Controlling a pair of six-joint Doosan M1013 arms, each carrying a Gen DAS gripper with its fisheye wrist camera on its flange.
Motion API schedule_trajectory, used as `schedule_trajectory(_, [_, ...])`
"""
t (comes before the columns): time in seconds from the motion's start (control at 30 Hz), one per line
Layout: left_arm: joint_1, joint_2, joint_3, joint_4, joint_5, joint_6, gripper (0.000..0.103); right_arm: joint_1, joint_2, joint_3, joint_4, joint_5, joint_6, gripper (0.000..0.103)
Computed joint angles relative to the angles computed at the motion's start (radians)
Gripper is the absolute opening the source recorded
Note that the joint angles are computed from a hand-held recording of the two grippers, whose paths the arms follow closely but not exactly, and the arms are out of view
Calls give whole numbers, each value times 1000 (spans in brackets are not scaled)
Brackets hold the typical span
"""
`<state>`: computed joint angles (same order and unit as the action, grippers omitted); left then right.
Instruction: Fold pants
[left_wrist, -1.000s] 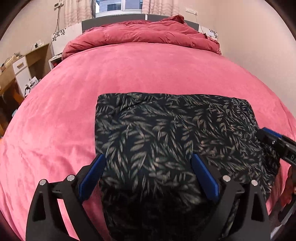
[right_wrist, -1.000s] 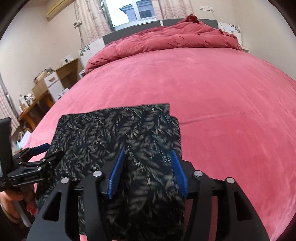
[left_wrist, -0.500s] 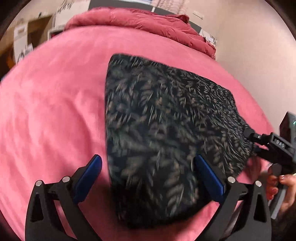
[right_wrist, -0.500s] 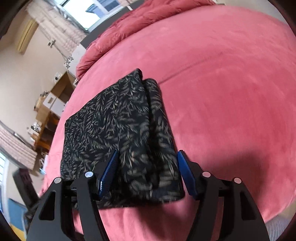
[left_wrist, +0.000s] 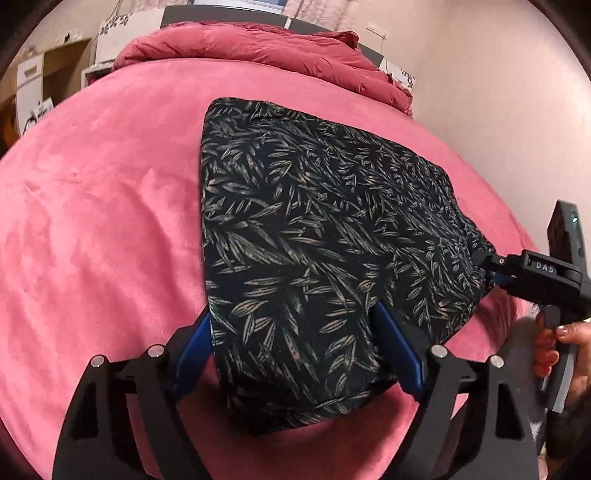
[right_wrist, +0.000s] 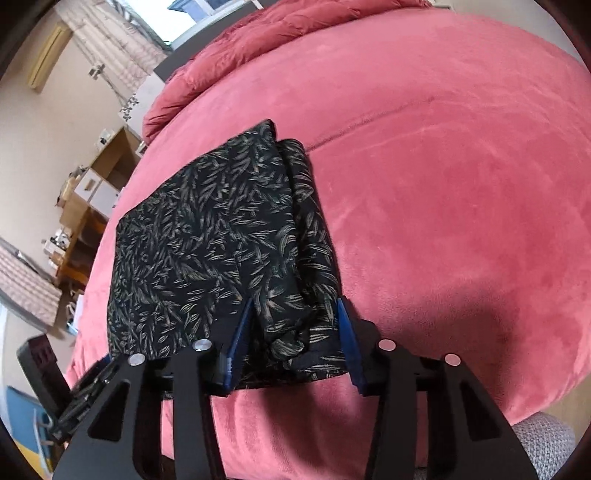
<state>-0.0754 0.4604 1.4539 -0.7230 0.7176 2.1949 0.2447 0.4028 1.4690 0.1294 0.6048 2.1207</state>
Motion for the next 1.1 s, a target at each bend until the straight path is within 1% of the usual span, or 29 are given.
schedule_trajectory(0.03, [7, 5, -6, -27, 13, 4, 84, -6, 0, 2, 31, -7, -28, 49])
schedule_trajectory(0.1, [14, 6, -2, -69, 18, 18, 89, -14, -12, 28, 96, -57, -72, 55])
schedule_trajectory(0.17, [26, 7, 4, -124, 30, 43, 93, -21, -23, 47, 157, -90, -115, 65])
schedule_trajectory(0.23, [35, 10, 3, -170, 55, 63, 97, -27, -33, 67, 207, -128, -141, 68])
schedule_trajectory(0.27, [39, 11, 3, -186, 67, 71, 98, -33, -36, 77, 257, -139, -171, 68])
schedule_trajectory(0.33, [46, 14, 3, -219, 89, 82, 99, -48, -33, 82, 362, -138, -233, 68])
schedule_trajectory(0.43, [60, 27, -6, -276, 137, 88, 101, -73, -30, 97, 562, -135, -363, 68])
schedule_trajectory(0.5, [61, 36, -21, -265, 150, 73, 101, -90, -25, 108, 727, -117, -478, 68])
schedule_trajectory(0.57, [59, 51, -43, -264, 172, 67, 101, -104, -16, 110, 834, -96, -541, 68])
schedule_trajectory(0.6, [61, 62, -58, -270, 198, 70, 101, -108, -12, 110, 873, -87, -569, 68])
schedule_trajectory(0.67, [67, 71, -71, -272, 233, 79, 100, -110, 0, 97, 895, -69, -591, 68])
schedule_trajectory(0.77, [62, 86, -97, -253, 259, 75, 99, -105, 13, 74, 850, -56, -575, 68])
schedule_trajectory(0.83, [55, 84, -95, -239, 244, 72, 93, -99, 19, 63, 815, -58, -562, 68])
schedule_trajectory(0.9, [50, 75, -84, -214, 216, 68, 80, -93, 27, 51, 792, -64, -564, 68])
schedule_trajectory(0.93, [46, 69, -75, -202, 193, 68, 79, -92, 29, 46, 785, -66, -565, 68])
schedule_trajectory(1.03, [54, 64, -58, -234, 189, 80, 75, -86, 34, 38, 762, -68, -572, 68])
schedule_trajectory(1.07, [55, 64, -58, -236, 191, 81, 74, -84, 34, 37, 763, -70, -585, 65])
schedule_trajectory(1.1, [57, 64, -58, -233, 194, 80, 74, -84, 34, 38, 792, -68, -623, 62])
